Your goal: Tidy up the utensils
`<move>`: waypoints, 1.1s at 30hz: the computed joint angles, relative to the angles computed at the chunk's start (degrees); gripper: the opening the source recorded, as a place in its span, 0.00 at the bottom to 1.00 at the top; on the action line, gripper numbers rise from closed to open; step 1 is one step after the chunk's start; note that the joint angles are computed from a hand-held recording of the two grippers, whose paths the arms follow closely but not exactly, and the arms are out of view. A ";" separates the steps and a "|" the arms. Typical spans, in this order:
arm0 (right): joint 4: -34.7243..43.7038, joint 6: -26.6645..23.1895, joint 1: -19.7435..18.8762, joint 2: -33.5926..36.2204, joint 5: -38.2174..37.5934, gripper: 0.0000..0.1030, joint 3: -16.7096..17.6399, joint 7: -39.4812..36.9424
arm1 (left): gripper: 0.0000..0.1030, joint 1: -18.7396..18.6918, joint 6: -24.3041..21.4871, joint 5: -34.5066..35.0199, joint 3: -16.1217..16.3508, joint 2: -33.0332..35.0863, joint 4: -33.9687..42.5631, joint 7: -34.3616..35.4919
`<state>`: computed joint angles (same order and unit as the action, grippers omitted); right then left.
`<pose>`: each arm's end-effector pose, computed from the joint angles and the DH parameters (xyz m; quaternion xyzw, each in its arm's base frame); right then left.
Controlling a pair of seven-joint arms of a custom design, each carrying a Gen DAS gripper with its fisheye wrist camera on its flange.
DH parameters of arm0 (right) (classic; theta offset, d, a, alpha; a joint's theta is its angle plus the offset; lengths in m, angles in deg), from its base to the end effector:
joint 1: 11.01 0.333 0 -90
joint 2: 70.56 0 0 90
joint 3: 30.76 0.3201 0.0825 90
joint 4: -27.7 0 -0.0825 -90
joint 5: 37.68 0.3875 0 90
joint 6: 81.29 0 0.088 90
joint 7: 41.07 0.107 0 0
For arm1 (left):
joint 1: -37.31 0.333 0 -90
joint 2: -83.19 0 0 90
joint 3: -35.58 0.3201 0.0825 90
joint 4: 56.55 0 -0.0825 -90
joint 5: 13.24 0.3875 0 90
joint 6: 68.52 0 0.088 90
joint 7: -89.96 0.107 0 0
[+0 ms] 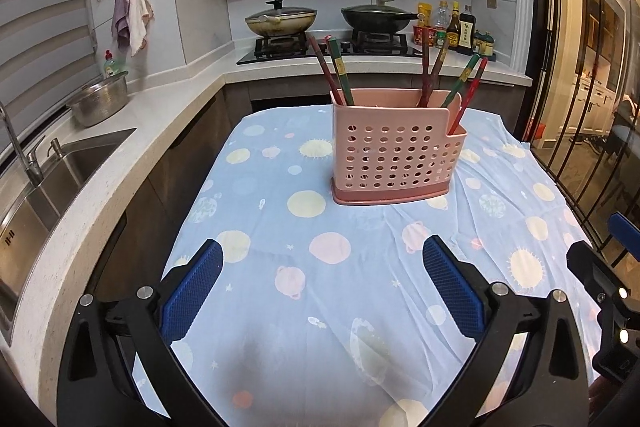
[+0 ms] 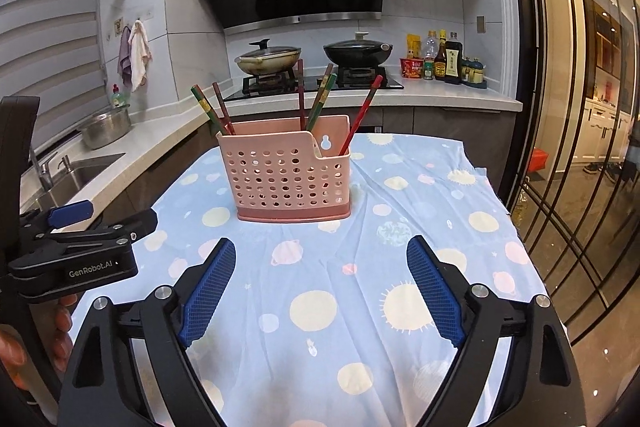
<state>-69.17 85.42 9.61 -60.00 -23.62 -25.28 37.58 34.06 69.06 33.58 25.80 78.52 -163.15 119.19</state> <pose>0.6111 0.2762 0.6147 -0.7307 0.4662 -0.2277 0.4437 0.5723 -0.1308 0.6253 -0.7411 0.4998 -0.2267 0.3867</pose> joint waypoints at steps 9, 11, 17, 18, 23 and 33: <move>-0.48 -1.12 -0.43 -0.04 3.46 0.93 0.52 -1.56 | 0.93 -0.48 0.24 0.09 -0.21 0.12 -0.30 1.01; -0.55 -0.87 -0.03 -0.01 2.12 0.93 -0.06 -0.31 | 0.93 -0.56 0.25 -0.34 -0.21 0.25 -0.23 1.21; -0.67 -0.43 0.04 0.20 -0.03 0.93 -0.51 1.60 | 0.93 -0.76 0.03 -0.44 -0.30 0.47 -0.12 1.20; -0.71 -0.35 0.01 0.21 -0.12 0.93 -0.51 1.71 | 0.93 -0.81 -0.05 -0.38 -0.31 0.53 -0.09 1.16; -1.18 0.50 0.55 0.00 -2.58 0.93 -1.18 3.56 | 0.93 -1.07 -0.36 -0.06 -0.38 0.69 0.04 1.27; -1.23 0.49 0.37 0.08 -3.62 0.93 -1.11 4.40 | 0.93 -1.53 -0.47 -0.18 -0.44 1.04 0.43 1.77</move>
<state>-70.40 85.91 9.99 -59.92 -27.25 -26.39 41.98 32.53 68.58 33.41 25.36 79.56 -162.72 120.96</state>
